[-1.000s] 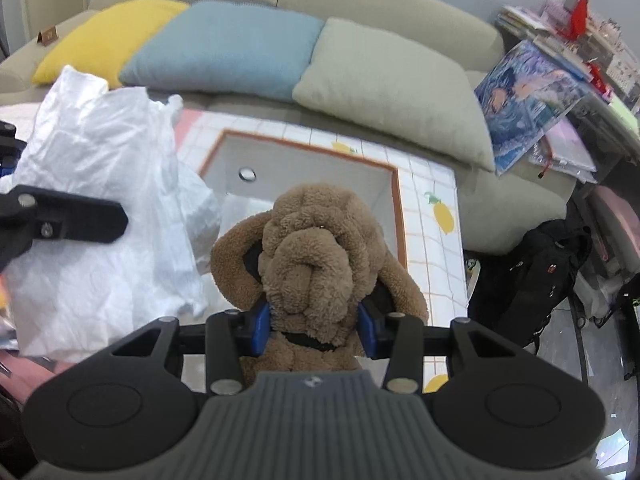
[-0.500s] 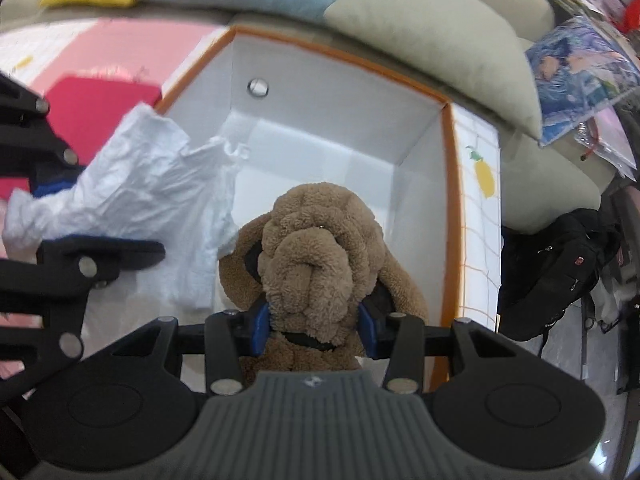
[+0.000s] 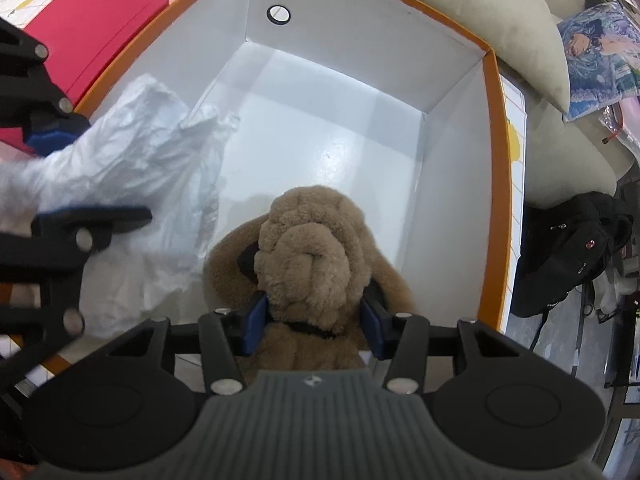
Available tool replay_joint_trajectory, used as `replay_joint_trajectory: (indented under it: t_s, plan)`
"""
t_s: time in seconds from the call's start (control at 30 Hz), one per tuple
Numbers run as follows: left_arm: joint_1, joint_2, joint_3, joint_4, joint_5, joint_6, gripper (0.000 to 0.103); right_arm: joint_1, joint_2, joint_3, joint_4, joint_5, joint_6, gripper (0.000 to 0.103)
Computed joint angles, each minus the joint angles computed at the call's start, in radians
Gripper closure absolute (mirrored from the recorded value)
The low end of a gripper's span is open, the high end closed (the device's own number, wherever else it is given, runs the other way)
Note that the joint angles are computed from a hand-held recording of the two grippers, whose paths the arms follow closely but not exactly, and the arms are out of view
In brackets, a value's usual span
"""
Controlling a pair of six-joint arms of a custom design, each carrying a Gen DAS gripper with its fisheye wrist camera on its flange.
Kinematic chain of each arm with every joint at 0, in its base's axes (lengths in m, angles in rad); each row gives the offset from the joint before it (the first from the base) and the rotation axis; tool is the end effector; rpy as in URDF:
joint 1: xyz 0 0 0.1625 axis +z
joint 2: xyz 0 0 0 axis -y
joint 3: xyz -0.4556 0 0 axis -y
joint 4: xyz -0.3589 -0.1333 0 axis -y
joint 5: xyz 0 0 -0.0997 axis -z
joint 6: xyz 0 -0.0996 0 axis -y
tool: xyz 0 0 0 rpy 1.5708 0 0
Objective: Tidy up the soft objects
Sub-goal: 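Carry the teddy bear and tissue into the orange box and open both tools, then withdraw both tools from the box back toward the pink mat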
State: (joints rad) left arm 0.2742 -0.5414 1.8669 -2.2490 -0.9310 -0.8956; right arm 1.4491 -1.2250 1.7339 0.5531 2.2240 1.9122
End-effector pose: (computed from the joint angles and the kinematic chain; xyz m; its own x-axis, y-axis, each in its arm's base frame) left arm -0.4377 -0.3234 -0.0747 -0.5186 0.3750 -0.7684 0.5810 0.8139 0.0052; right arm 0.0213 -0.4250 0.2986 -0.3518 -0.6862 0.6367 -0.6734 0.6580 0.3370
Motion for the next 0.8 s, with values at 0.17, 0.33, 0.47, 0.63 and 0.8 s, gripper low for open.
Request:
replay_joint_trajectory:
  t_s: [0.17,0.33,0.47,0.63,0.8]
  plan:
    - [-0.012,-0.013,-0.001,0.012,0.022,-0.008,0.054,0.018,-0.006,-0.001,-0.002,0.013,0.000,0.041]
    - [-0.024,-0.038,-0.004,0.047,0.042,-0.042,0.034,0.047,-0.022,-0.004,0.014,0.040,-0.004,0.030]
    - [-0.034,-0.068,0.002,0.055,0.036,-0.076,0.031,0.075,-0.045,-0.004,0.011,0.065,-0.006,0.024]
    - [-0.070,-0.126,0.062,-0.005,0.061,-0.112,0.031,0.109,-0.087,-0.010,0.040,0.051,0.044,0.022]
    - [-0.126,-0.195,0.154,-0.076,0.105,-0.187,0.030,0.126,-0.151,0.019,0.049,0.003,0.113,0.022]
